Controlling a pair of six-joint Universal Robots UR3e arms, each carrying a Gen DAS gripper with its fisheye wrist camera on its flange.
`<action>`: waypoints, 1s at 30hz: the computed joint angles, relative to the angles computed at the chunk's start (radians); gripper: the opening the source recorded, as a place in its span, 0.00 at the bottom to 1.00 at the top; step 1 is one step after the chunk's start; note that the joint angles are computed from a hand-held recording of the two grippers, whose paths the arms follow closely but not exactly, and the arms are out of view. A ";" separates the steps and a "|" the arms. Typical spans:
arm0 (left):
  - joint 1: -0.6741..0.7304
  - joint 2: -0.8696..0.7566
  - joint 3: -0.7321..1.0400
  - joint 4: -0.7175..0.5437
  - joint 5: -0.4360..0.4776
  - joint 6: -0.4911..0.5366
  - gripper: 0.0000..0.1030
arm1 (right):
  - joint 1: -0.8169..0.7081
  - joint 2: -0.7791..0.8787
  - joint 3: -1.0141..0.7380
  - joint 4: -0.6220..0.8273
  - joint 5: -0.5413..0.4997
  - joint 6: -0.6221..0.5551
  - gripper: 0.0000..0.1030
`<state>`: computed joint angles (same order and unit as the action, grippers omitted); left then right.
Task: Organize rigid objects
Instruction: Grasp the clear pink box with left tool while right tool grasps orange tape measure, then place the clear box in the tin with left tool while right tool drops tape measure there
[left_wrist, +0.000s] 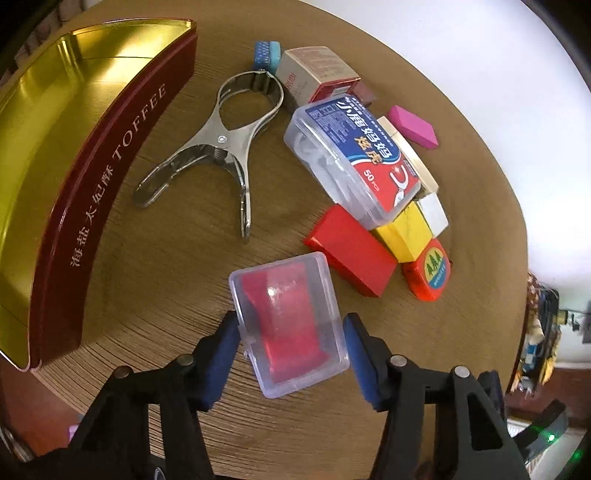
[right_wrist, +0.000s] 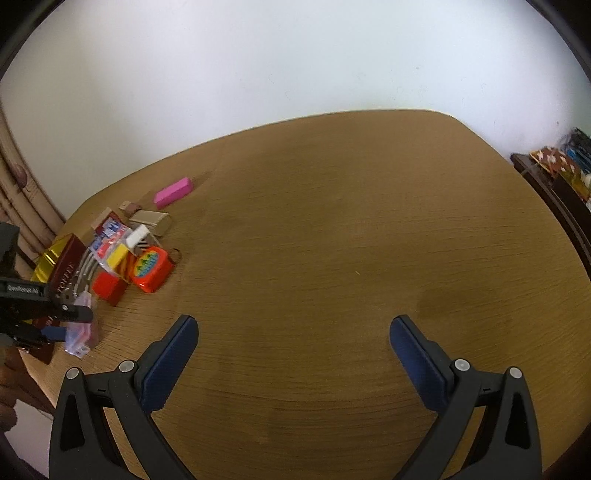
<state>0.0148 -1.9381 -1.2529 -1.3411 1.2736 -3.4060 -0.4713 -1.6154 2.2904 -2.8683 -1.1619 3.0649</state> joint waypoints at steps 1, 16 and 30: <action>0.015 0.021 -0.025 0.002 -0.007 0.020 0.56 | 0.010 -0.005 -0.011 0.006 0.001 -0.004 1.00; 0.045 0.226 -0.256 0.140 0.016 0.236 0.56 | 0.312 0.410 -0.523 0.107 0.028 -0.281 0.99; 0.028 0.271 -0.186 0.065 -0.021 0.241 0.56 | 0.395 0.642 -0.953 0.476 -0.023 -0.506 0.42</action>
